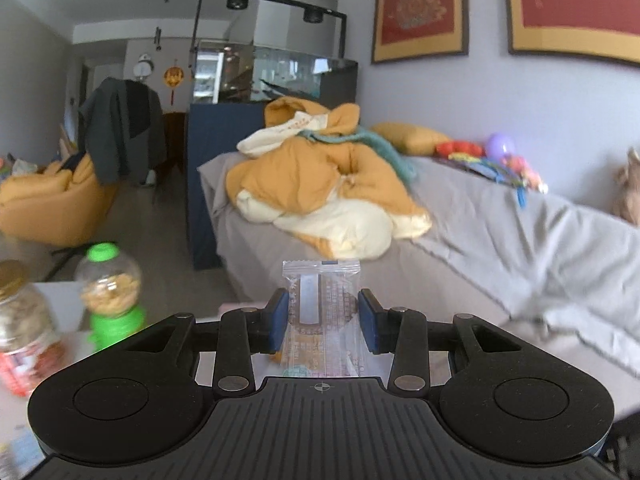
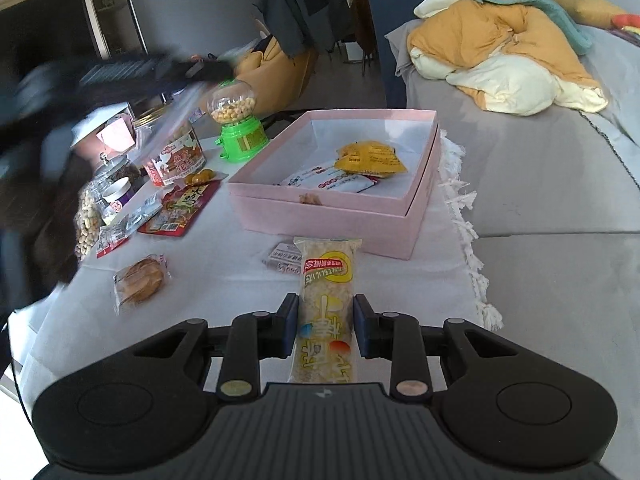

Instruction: Organize snacks

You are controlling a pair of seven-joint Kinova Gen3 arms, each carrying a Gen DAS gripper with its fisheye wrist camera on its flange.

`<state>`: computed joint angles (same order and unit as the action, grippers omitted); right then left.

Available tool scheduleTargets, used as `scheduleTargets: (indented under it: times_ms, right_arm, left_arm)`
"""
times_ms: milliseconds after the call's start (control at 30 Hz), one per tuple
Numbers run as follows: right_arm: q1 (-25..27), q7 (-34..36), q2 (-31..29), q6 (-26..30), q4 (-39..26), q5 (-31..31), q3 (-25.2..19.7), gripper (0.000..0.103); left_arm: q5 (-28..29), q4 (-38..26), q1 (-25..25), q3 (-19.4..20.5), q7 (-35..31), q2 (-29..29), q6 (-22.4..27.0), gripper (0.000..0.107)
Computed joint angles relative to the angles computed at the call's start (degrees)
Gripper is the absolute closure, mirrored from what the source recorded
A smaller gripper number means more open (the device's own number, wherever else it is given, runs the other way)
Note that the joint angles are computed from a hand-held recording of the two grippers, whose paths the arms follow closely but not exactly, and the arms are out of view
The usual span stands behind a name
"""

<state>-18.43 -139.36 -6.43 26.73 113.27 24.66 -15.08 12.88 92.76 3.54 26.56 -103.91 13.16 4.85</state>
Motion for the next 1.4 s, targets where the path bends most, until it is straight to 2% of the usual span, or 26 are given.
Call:
scheduleTargets:
  times_ms: [100, 133, 200, 267, 333, 433, 500, 600, 667, 700, 733, 800, 833, 933, 1000, 1100, 1167, 1200, 1233, 1300, 1400]
  right_arm:
    - [0.45, 1.25, 0.82, -0.4, -0.52, -0.39, 1.14, 0.075]
    - [0.48, 1.84, 1.02, -0.33, -0.78, -0.9, 1.57, 0.075]
    - [0.58, 3.22, 1.61, -0.13, -1.55, -2.23, 2.51, 0.075]
    - [0.7, 4.19, 1.98, 0.23, -2.43, -2.82, 3.08, 0.075]
    - [0.82, 2.93, 2.15, 0.98, -3.42, -0.88, 2.61, 0.075]
    - [0.68, 2.69, 2.27, 0.76, -5.14, 1.16, 2.59, 0.075]
    - [1.16, 0.02, 3.25, 0.21, -7.16, 4.26, 2.42, 0.075]
    - [0.74, -3.2, 7.24, -0.08, -12.36, 7.95, 3.92, 0.075]
    - [-0.46, -4.29, 11.73, -0.31, -17.44, 8.85, 6.63, 0.07]
    - [-0.84, -3.95, 13.66, 0.73, -19.83, 8.29, 7.46, 0.055]
    - [-0.39, -2.68, 15.99, 1.7, -22.49, 6.9, 7.58, 0.043]
    - [-0.49, 0.71, 18.84, 4.78, -26.5, 3.61, 7.75, 0.043]
    - [-2.13, 1.05, 19.44, 5.43, -26.99, 3.36, 9.11, 0.043]
    - [-5.37, 1.24, 18.77, 4.23, -24.59, 4.13, 10.32, 0.042]
    - [-6.72, 4.67, 18.4, 3.66, -23.47, 2.38, 9.66, 0.04]
    - [-8.93, 10.61, 18.93, 4.62, -23.99, -0.49, 8.57, 0.031]
    - [-10.25, 13.63, 19.68, 5.75, -25.03, -2.29, 8.19, 0.028]
    - [-10.52, 15.27, 20.26, 6.33, -25.8, -3.68, 7.91, 0.028]
    - [-10.6, 16.94, 20.79, 6.87, -26.48, -5.22, 7.66, 0.028]
    - [-11.71, 18.07, 21.12, 7.76, -26.64, -6.67, 8.0, 0.027]
    - [-14.69, 15.78, 21.35, 8.9, -25.38, -4.51, 10.03, 0.027]
  left_arm:
    - [-5.1, -5.9, 7.55, -7.6, 6.1, 5.59, 1.66, 0.065]
    - [-6.23, -8.55, 8.9, -9.0, 8.43, 8.02, 3.99, 0.064]
    - [-5.96, -12.64, 8.58, -8.61, 11.45, 12.32, 8.65, 0.064]
    - [-3.12, -15.19, 4.37, -4.21, 11.37, 15.78, 12.75, 0.063]
    - [1.34, -14.34, -0.93, 0.56, 8.02, 16.38, 13.48, 0.061]
    - [8.33, -8.4, -8.89, 7.57, 1.64, 14.5, 8.15, 0.065]
    - [12.92, -5.39, -14.2, 12.51, -3.02, 13.42, 5.26, 0.065]
    - [16.99, -3.95, -22.15, 19.38, -10.01, 12.86, 6.35, 0.065]
    - [20.8, -2.95, -27.44, 22.08, -14.67, 11.24, 10.01, 0.065]
    - [22.85, -1.87, -29.67, 22.63, -17.0, 10.01, 11.29, 0.065]
    - [25.09, -0.34, -31.61, 22.29, -19.31, 8.21, 12.39, 0.065]
    - [29.22, 3.59, -33.52, 19.29, -23.6, 3.78, 13.81, 0.065]
    - [31.3, 5.9, -34.93, 18.42, -25.58, 1.81, 14.15, 0.065]
    - [35.33, 11.08, -40.48, 18.48, -29.37, -1.57, 16.47, 0.065]
    - [39.31, 14.27, -42.38, 16.81, -33.82, -3.53, 18.89, 0.065]
    - [42.05, 17.76, -43.94, 15.36, -39.62, -6.08, 22.32, 0.065]
    - [42.92, 19.64, -44.96, 15.86, -44.26, -7.59, 24.08, 0.064]
    - [44.01, 20.89, -46.61, 17.42, -46.59, -8.7, 24.07, 0.058]
    - [44.72, 21.85, -47.9, 18.87, -48.9, -9.92, 23.92, 0.058]
    - [46.65, 23.18, -48.15, 18.84, -52.79, -12.02, 24.77, 0.057]
    - [48.37, 24.15, -44.95, 16.58, -56.04, -12.14, 25.31, 0.05]
